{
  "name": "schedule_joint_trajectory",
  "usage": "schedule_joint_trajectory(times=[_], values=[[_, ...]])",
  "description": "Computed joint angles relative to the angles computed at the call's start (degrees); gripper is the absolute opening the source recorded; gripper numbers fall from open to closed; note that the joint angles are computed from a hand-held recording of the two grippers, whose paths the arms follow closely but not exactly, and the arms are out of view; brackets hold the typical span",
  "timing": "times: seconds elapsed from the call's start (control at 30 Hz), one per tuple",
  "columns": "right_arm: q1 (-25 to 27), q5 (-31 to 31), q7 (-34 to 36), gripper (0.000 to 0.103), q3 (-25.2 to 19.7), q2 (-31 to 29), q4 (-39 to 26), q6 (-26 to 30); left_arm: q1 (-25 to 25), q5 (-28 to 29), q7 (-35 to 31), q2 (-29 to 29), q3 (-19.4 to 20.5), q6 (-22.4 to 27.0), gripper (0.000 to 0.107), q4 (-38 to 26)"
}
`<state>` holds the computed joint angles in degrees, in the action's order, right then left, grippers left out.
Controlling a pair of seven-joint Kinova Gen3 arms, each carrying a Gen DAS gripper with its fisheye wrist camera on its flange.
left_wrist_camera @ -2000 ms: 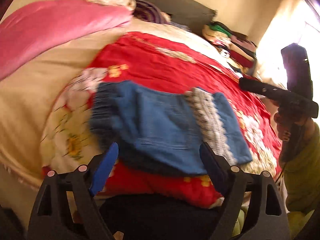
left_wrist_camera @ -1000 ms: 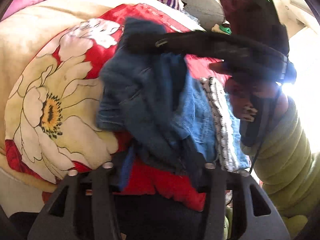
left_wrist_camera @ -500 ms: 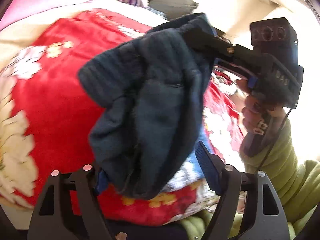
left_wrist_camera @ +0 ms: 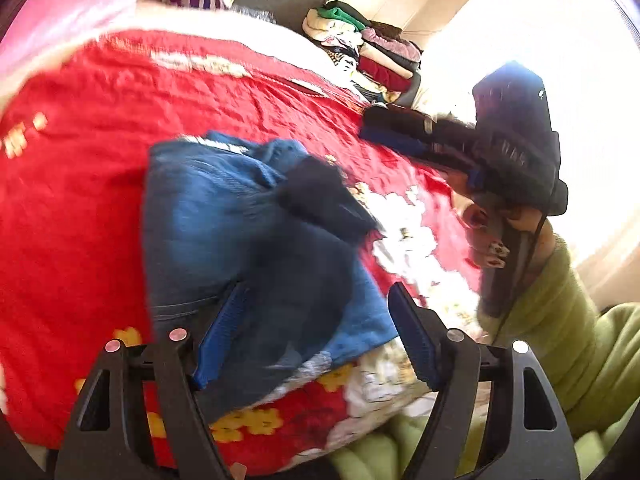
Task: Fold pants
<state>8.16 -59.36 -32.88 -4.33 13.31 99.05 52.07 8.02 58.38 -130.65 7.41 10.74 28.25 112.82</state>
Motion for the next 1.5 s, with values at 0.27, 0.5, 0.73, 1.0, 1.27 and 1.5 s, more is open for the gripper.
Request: schedule_joint_trajectory(times=[0.27,0.5,0.73,1.0,1.27,1.5], values=[[-7.09,12.53,-9.77,0.053,3.25,-0.41,2.17,-4.29,18.34,-18.41,14.83,2.71,-14.87,-1.76,0.07,-2.83],[-6.34,20.71,-16.02,0.052,-0.73,-1.35,4.01,-8.67,12.86,-22.93,19.51,0.96,-9.34,-0.34,0.072,-2.31],[-4.99,14.21,-8.4,0.055,-1.25,-3.91,1.27,-7.91,3.83,-28.89,26.36,-5.62,-1.12,-5.47,0.047,1.88],[-15.53,30.74,-17.91,0.052,0.1,7.41,-14.12,-0.93,7.96,-37.92,31.24,-2.25,-0.16,-0.79,0.03,-1.55],[-15.86,37.92,-19.93,0.009,-4.4,9.45,-15.39,0.99,7.49,-39.37,31.01,-1.06,0.75,0.72,0.03,-1.25],[-21.97,47.33,-23.11,0.002,-3.37,8.22,-16.79,-4.49,6.44,-35.63,28.58,-1.45,0.37,0.53,0.032,-0.57]])
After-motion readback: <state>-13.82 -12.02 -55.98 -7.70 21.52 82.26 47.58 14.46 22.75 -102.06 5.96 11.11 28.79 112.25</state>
